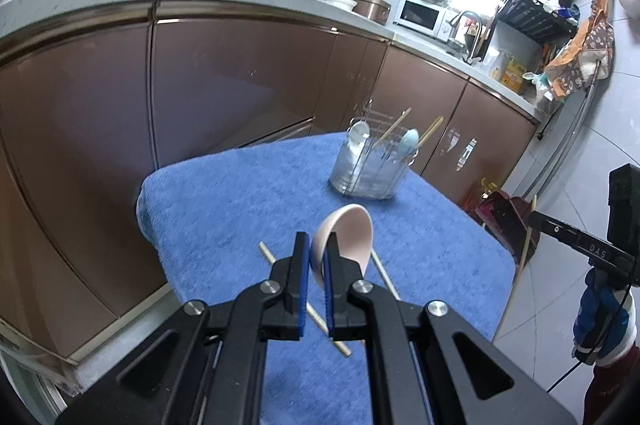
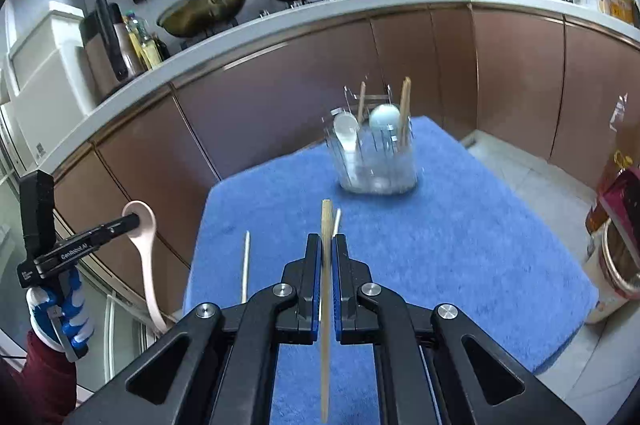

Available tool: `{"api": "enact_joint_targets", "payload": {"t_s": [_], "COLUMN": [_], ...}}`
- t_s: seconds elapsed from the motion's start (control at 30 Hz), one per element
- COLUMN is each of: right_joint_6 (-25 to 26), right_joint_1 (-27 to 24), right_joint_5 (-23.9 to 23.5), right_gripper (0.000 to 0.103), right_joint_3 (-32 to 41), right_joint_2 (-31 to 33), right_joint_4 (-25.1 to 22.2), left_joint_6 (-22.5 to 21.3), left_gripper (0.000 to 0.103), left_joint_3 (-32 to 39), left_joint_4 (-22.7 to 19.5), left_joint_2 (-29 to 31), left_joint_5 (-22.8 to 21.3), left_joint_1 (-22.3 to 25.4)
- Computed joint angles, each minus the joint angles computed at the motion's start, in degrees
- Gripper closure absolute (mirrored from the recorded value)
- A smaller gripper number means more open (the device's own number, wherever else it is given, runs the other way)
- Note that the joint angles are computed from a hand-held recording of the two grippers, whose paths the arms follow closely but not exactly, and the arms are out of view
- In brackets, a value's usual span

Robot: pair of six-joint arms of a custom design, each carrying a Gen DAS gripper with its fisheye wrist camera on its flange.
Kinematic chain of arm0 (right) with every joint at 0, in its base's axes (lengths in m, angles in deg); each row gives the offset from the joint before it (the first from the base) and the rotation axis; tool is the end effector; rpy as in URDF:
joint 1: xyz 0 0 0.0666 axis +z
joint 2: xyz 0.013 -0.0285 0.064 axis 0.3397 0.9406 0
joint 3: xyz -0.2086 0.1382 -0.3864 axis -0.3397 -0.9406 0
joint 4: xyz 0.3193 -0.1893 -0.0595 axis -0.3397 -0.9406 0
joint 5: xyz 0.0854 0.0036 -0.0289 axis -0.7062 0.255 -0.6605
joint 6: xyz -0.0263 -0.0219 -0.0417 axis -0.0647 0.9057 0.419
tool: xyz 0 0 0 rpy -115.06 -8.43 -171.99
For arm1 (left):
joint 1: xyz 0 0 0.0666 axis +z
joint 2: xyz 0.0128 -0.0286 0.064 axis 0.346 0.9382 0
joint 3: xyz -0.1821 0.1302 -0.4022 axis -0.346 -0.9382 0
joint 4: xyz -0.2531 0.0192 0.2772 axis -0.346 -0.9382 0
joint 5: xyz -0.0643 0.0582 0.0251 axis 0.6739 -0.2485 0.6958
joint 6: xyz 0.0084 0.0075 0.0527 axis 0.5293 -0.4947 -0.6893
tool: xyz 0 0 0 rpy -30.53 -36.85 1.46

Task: Organize utensils
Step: 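Lift the pink spoon with the left tool to the holder while the right tool carries its chopstick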

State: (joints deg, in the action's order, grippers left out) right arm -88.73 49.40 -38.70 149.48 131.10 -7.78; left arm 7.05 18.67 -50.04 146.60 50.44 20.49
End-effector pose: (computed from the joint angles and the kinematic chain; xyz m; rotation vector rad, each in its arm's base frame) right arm 0.3014 0.1581 0.5596 0.2264 2.2012 0.2673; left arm 0.4240 -0.0187 0.5356 0.4964 2.1896 -0.5879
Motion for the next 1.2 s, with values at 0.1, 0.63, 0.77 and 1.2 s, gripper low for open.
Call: {"api": "enact_joint_targets", "payload": {"t_s": [0.1,0.63,0.77,1.2], "right_joint_6": [1.0,12.4,15.3,20.8], "right_joint_1": [-0.6,-11.6,-14.6,-20.5], "right_joint_5": [0.2,-5.3,-5.0,-4.1], "right_gripper": [0.098,0.098,0.098,0.098], "right_joint_3": [1.0,13.3,17.0,22.5], "right_joint_2": [0.3,9.4,12.8,20.5], "right_joint_4": [1.2,14.7,18.7,27.7], "left_joint_6": [1.4,11.4,12.8,14.6], "left_gripper": [0.097,0.097,0.097,0.097], "left_joint_3": [1.7,22.8,28.4,41.2], "left_joint_4": [0.7,5.4,8.2,16.1], "left_joint_2": [0.8,14.3,18.9,31.2], "left_joint_5": [-0.9,-10.7,-15.7,-25.3], "left_joint_1": [-1.6,-13.1,-16.1,-22.4]}}
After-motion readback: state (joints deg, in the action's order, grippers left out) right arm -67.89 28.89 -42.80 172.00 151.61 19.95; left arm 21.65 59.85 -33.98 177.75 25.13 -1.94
